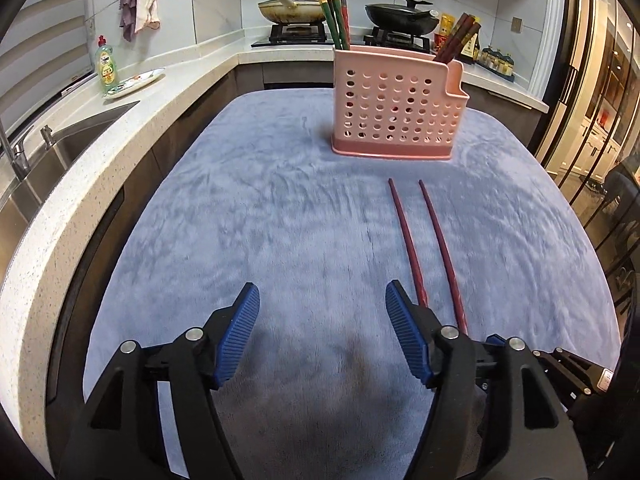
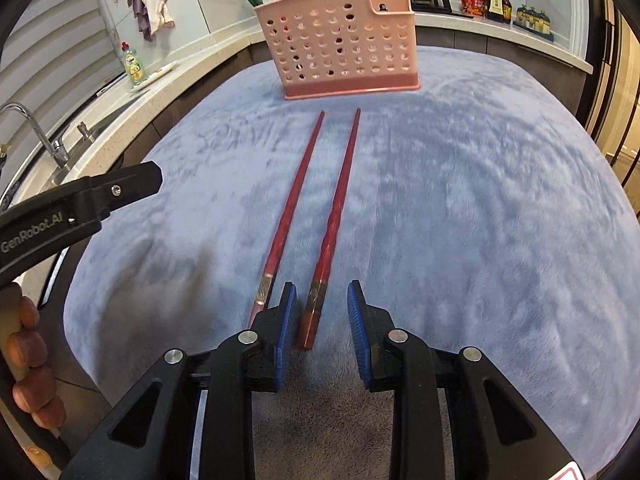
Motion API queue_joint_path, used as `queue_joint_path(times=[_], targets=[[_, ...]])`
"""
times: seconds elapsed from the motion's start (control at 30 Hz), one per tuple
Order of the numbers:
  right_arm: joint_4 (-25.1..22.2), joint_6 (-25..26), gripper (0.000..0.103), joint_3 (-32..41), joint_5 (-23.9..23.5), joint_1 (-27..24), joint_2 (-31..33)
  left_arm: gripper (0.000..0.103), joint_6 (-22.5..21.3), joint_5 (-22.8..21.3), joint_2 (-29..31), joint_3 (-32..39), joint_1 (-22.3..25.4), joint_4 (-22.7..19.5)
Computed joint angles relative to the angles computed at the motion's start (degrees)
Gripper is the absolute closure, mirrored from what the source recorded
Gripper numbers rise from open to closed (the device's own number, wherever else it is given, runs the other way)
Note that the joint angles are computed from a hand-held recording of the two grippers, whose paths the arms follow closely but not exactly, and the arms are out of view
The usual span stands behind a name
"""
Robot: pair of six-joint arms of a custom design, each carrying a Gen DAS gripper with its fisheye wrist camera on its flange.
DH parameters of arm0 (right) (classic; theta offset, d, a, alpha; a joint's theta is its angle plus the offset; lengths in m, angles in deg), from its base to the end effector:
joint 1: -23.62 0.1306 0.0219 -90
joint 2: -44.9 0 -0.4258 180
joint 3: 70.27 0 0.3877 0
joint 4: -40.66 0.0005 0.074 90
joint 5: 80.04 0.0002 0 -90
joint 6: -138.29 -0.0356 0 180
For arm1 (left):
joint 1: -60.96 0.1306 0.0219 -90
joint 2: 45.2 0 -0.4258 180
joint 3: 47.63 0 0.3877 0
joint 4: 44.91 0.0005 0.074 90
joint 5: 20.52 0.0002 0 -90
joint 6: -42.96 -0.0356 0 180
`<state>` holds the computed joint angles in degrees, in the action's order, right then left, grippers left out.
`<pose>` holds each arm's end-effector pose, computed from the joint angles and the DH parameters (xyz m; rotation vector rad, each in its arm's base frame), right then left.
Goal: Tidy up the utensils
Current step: 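Move both open grippers back down to the last two dark red chopsticks, then grasp a dark red chopstick with the right gripper while the left grasps the other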
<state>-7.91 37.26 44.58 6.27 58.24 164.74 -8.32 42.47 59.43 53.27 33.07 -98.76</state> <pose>0.5626 0.3906 0.3780 -0.5478 2.4911 0.4014 0.5136 -0.2541 0.4280 -0.3963 2.3918 0.0994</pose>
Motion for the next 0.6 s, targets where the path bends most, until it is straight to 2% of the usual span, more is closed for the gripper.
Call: queue_joint_path(times=[0.17,0.3,0.43,0.6], targets=[[0.8,0.4,0.077,-0.9,1.0,0.3,-0.1,0.041,0.7,0.9,0.2,-0.6,-0.2,-0.5],[1.3,0.5,0.083,-1.4,2.0,0.4,-0.2,0.039,0.9,1.1,0.3,-0.7,-0.5,-0.7],[1.4,-0.5,0.096,-1.8,2.6,0.0,-0.5,0.039,0.9,1.5,0.5,-0.8,-0.9,-0.8],[2.2,-1.8,0.096,-3.2,2.3,-0.8,-1.4,0.037,0.7,2.1,1.1,-0.7,-1.5,-0.9]])
